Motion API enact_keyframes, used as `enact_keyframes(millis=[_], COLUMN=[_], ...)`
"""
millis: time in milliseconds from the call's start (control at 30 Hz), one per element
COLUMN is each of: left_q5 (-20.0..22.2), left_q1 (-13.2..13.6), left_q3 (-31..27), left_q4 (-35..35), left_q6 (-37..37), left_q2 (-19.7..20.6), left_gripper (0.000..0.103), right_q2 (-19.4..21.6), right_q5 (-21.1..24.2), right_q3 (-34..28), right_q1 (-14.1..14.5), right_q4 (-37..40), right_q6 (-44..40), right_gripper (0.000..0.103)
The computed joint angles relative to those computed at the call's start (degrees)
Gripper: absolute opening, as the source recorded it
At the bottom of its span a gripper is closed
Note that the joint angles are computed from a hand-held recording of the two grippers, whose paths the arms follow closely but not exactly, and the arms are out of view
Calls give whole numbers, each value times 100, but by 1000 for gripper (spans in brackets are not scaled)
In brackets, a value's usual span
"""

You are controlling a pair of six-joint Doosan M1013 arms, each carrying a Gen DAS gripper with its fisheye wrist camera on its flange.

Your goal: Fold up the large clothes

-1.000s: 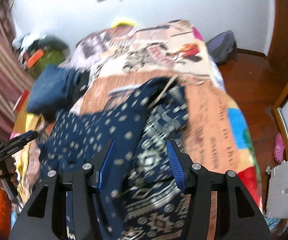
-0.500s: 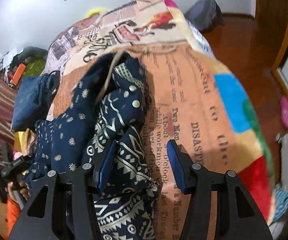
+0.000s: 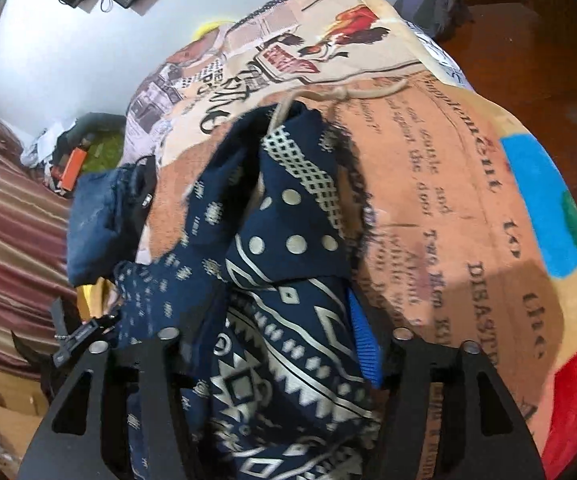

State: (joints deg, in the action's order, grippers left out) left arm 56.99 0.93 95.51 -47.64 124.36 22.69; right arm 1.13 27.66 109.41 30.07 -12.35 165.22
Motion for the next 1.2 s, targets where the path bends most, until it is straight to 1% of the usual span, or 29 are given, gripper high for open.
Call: enact_keyframes(millis=[33,67,100,133,167,233,267,300,367,400,467,567,600,733,767,900,1000,1100,1200], left_q5=[-59,-167,-209,-227,-326,-395,-449,-492,-618,-671,-644,-483,-482,-673,-678,-891,-1132,-1283,-1402], left_q1=[-21,-66,-81,-101,-127,-158,-186,-186,-214,-214,-124,-7,13,-3,32,-3,-65,-163,-319], left_q3=[17,38,60,72,119,171,191,226,264,275,275,203,173,44,0,-220,-416,-613,-857], left_q4=[24,72,49,13,3,-54,-66,-86,-75,-129,-369,-752,-829,-1037,-1095,-1409,-1446,-1260,-775], left_q6=[26,35,123,189,229,351,396,483,624,735,1033,1310,1371,1580,1638,1798,1899,1795,1394], left_q2=[-25,-72,-116,-157,-216,-342,-417,-490,-678,-779,-941,-1118,-1189,-1362,-1379,-1364,-1247,-1042,-727], left_gripper=[39,31,19,16,14,11,9,8,7,6,3,3,3,3,3,3,3,3,3], right_q2=[48,97,139,168,193,221,208,148,34,-11,-33,-23,-26,-19,-13,56,150,279,476], right_q5=[16,90,153,225,376,760,858,739,587,610,793,1206,1257,1322,1343,1389,1273,1244,1319], right_q3=[-26,-67,-100,-131,-180,-304,-338,-302,-270,-313,-470,-826,-914,-1264,-1363,-1586,-1689,-1728,-1771], right_q1=[-2,4,14,32,71,127,139,144,193,249,375,597,643,706,702,617,373,187,-38], right_q4=[-2,-51,-124,-230,-419,-568,-542,-571,-817,-1002,-1340,-1894,-2016,-2469,-2601,-3013,-2904,-2668,-2303], right_q6=[-44,-72,-93,-53,120,247,220,275,523,609,699,675,661,567,554,546,448,309,-24], right_gripper=[68,69,69,69,64,45,28,23,20,19,18,18,17,17,17,17,17,17,17])
